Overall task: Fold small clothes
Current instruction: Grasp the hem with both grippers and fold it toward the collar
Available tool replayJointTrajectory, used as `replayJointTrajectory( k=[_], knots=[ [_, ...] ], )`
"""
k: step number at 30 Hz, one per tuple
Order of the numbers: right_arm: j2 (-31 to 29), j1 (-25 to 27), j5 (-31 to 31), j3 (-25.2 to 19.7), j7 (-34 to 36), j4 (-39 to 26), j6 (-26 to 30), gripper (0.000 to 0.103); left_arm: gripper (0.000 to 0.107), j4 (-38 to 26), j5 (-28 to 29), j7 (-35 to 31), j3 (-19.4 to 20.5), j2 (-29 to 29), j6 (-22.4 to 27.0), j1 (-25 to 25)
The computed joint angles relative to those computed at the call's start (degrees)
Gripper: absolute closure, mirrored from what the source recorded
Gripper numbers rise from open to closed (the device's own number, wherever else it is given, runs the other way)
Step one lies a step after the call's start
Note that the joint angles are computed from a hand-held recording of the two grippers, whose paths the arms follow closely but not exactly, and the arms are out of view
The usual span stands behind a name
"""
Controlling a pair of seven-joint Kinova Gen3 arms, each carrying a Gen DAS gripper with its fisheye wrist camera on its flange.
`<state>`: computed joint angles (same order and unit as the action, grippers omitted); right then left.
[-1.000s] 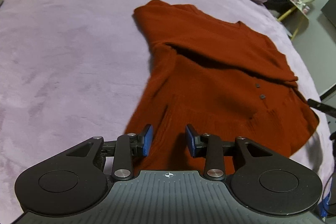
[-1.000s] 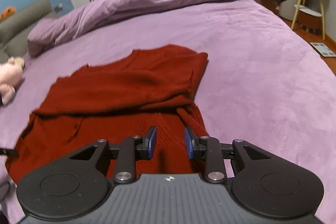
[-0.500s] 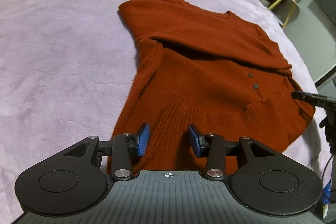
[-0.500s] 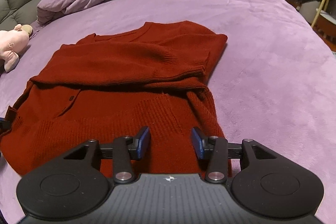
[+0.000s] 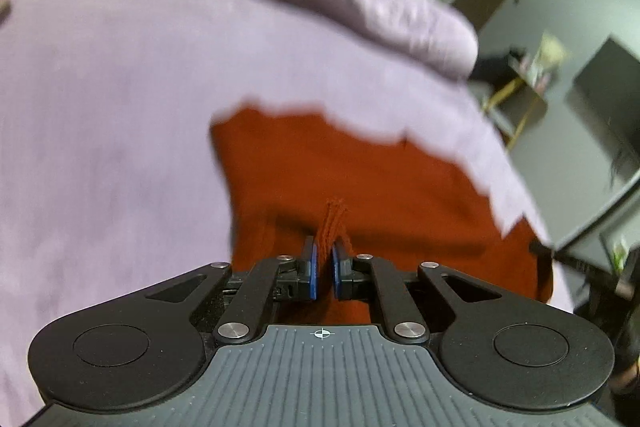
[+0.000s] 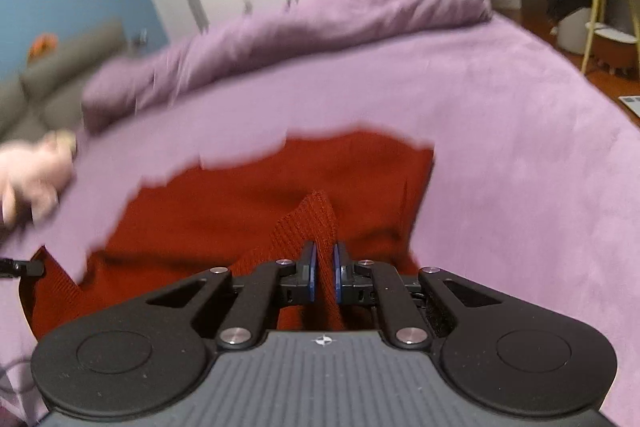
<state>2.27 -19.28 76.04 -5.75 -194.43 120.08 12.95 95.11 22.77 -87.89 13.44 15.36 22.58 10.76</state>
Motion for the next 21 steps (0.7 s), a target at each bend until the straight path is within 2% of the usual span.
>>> replayJointTrajectory(
  k=[3, 6, 8, 10, 11, 13, 15, 17, 20, 21],
  knots=[
    [2.77, -0.56, 1.40, -0.94, -1.90, -3.15, 6.11, 0.095, 0.098, -4.96, -6.99, 5.75, -7.72, 2.71, -1.36, 7.52],
    [7.12, 5.65, -4.66, -6.43, 2.93, -7.15, 8.14, 0.095, 0.098, -12.72, -13.98, 12.59, -14.69, 8.44, 3.24, 14.24],
    [10.15, 10.92, -9.08, -11.47, 7.59, -9.34, 8.76, 0.095, 0.098, -17.15, -17.13, 16.39, -14.83, 12.38, 7.35, 14.86],
    [11.69, 13.01, -12.81, -13.56, 12.25, -10.30, 9.18, 0.094, 0.094, -20.09, -20.51, 19.01, -10.94, 15.18, 11.11, 12.25],
    [11.89, 12.76, -14.33, -13.01, 14.58, -10.38, 8.59, 0.092, 0.090, -20.25, -20.84, 19.41, -9.19, 15.68, 11.98, 11.04],
    [10.97, 9.95, -18.59, -8.79, 19.24, -9.67, 5.99, 0.088, 0.072, -18.28, -18.92, 18.17, -6.71, 15.46, 10.92, 8.70],
    [10.61, 9.30, -22.82, -6.24, 23.90, -9.10, 2.58, 0.084, 0.067, -14.32, -16.63, 15.25, -4.64, 14.07, 7.46, 6.30],
    [10.82, 7.41, -26.61, -3.99, 28.54, -9.56, 2.59, 0.083, 0.067, -13.75, -16.07, 14.18, -4.31, 13.92, 6.97, 5.91],
    [11.32, -0.25, -27.42, 3.32, 29.90, -10.11, 3.51, 0.084, 0.071, -14.66, -16.86, 14.41, -5.52, 14.25, 7.75, 7.34],
    [11.31, -2.91, -25.86, 5.57, 28.59, -10.04, 4.10, 0.089, 0.081, -15.09, -17.82, 14.60, -6.28, 14.41, 8.32, 8.16]
  ],
)
